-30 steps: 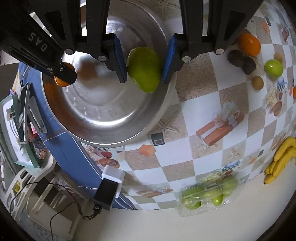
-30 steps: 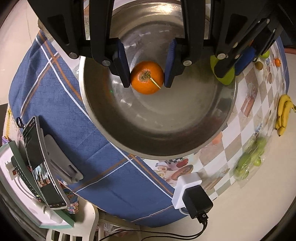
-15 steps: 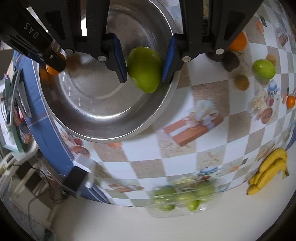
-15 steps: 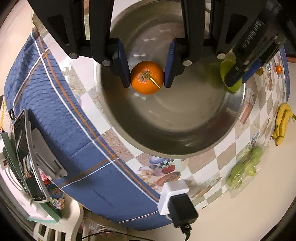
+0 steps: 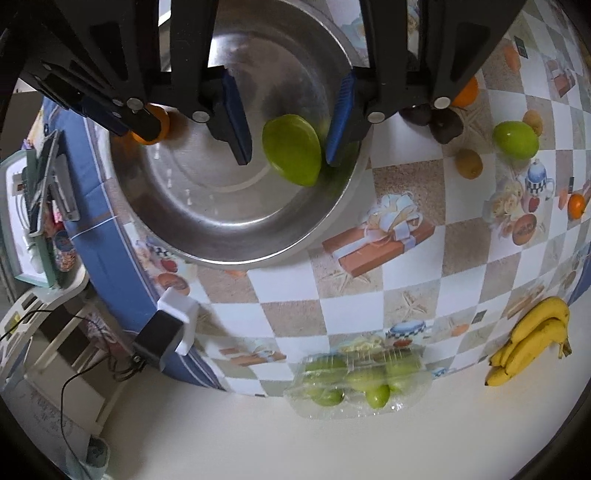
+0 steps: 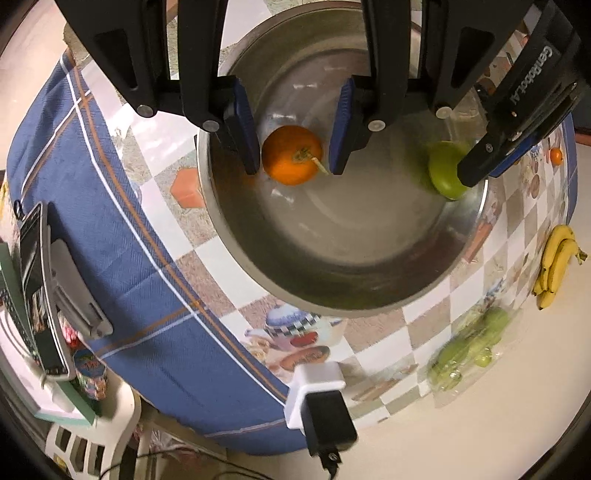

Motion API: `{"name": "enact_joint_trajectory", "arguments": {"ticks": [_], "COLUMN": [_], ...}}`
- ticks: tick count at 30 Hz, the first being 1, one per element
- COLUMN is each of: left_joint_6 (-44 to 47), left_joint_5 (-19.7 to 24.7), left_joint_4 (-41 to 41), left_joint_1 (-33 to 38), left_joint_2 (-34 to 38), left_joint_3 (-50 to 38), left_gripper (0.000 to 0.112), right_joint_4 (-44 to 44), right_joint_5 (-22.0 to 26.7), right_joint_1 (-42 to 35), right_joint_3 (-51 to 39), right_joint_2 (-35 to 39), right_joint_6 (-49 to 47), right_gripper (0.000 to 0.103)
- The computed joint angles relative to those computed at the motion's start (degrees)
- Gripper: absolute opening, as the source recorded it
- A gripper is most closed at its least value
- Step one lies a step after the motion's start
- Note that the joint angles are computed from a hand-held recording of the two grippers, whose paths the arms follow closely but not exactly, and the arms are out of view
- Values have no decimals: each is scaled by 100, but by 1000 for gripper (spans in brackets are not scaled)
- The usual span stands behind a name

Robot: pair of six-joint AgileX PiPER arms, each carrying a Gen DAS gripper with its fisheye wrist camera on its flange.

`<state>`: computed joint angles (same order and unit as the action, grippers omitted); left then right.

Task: Organize fruits
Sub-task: 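Open both grippers to drop the mango and persimmon into the bowl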

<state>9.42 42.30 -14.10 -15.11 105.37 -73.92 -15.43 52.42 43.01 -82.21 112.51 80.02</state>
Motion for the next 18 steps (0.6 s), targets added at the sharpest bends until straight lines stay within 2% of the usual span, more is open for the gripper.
{"name": "enact_joint_trajectory", "arguments": {"ticks": [3, 7, 12, 14, 15, 16, 18], "left_joint_6": [-150, -664, -1416, -1716, -1826, -1891, -2020], "left_joint_5": [118, 206, 171, 204, 217, 224, 207], "left_joint_4": [149, 658, 1494, 1761, 1838, 1876, 1930], "left_joint_1": [48, 154, 311, 389, 456, 527, 642], "left_joint_2": [-153, -278, -210, -103, -49, -17, 79], "left_joint_3": [-40, -82, -21, -5, 5, 32, 68], "left_gripper": [52, 55, 63, 75, 78, 82, 86], "right_joint_4": [-184, -365, -256, -181, -164, -175, -174], "right_joint_5": [133, 405, 443, 434, 440, 432, 445], "right_joint_1": [75, 173, 198, 185, 185, 193, 205], "right_joint_3": [-104, -353, -512, -579, -618, -630, -695], "right_joint_2": [-69, -50, 106, 222, 289, 326, 412], "right_joint_6": [72, 78, -158, -283, -336, -353, -439], "right_gripper": [48, 47, 49, 62, 73, 76, 77]}}
